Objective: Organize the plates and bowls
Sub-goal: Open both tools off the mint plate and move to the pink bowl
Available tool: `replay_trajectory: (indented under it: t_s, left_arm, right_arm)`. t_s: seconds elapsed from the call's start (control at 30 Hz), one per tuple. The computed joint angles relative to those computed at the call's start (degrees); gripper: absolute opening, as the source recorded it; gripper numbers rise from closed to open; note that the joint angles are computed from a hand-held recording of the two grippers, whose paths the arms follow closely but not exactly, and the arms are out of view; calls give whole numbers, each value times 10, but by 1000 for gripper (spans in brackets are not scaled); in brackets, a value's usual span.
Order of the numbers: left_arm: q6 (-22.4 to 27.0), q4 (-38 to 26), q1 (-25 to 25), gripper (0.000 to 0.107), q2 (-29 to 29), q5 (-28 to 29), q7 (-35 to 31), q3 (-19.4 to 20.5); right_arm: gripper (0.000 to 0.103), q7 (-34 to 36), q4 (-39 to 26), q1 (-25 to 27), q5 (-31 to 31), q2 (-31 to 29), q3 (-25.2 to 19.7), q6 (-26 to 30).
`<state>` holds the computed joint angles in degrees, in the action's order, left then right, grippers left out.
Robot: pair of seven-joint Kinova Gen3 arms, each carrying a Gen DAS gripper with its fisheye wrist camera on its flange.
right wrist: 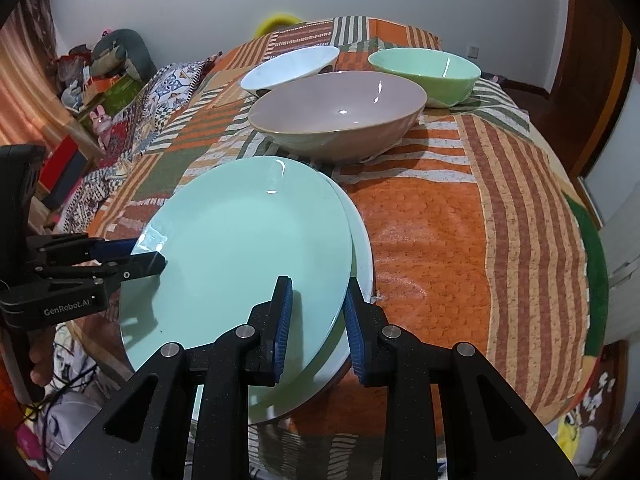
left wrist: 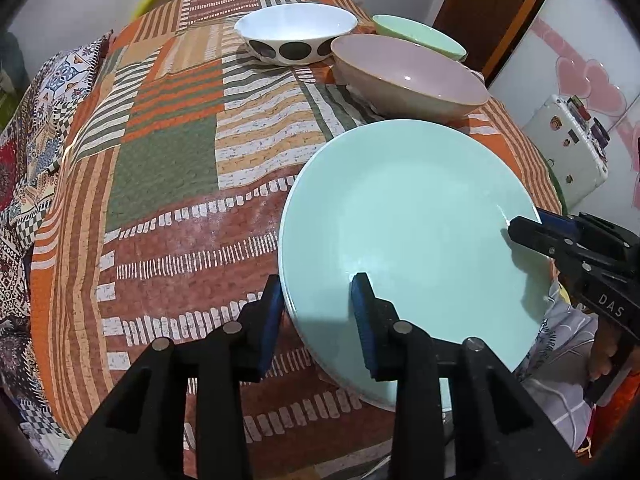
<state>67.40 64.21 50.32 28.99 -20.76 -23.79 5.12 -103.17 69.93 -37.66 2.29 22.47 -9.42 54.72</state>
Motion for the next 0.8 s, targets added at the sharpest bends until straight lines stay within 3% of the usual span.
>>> replay_trajectory:
  t_s: [0.1, 0.2, 0.5, 0.8]
  left_arm:
    - [3, -5, 1, 35, 4, -2, -2, -1]
    - [3, -6, 1, 35, 5, -2, -4, -1]
    - [25, -21, 9, 35, 5, -13, -15, -5]
    - [51, -64, 31, 38, -7, -76, -24, -19]
  right_arm:
    - [25, -8, 2, -6, 15, -5, 5, -1]
    - [31, -35, 14, -26, 53, -16, 22, -15]
    - [33, -26, 16, -1, 33, -18, 5, -25]
    - [37, -24, 0, 10, 23, -21, 7, -49]
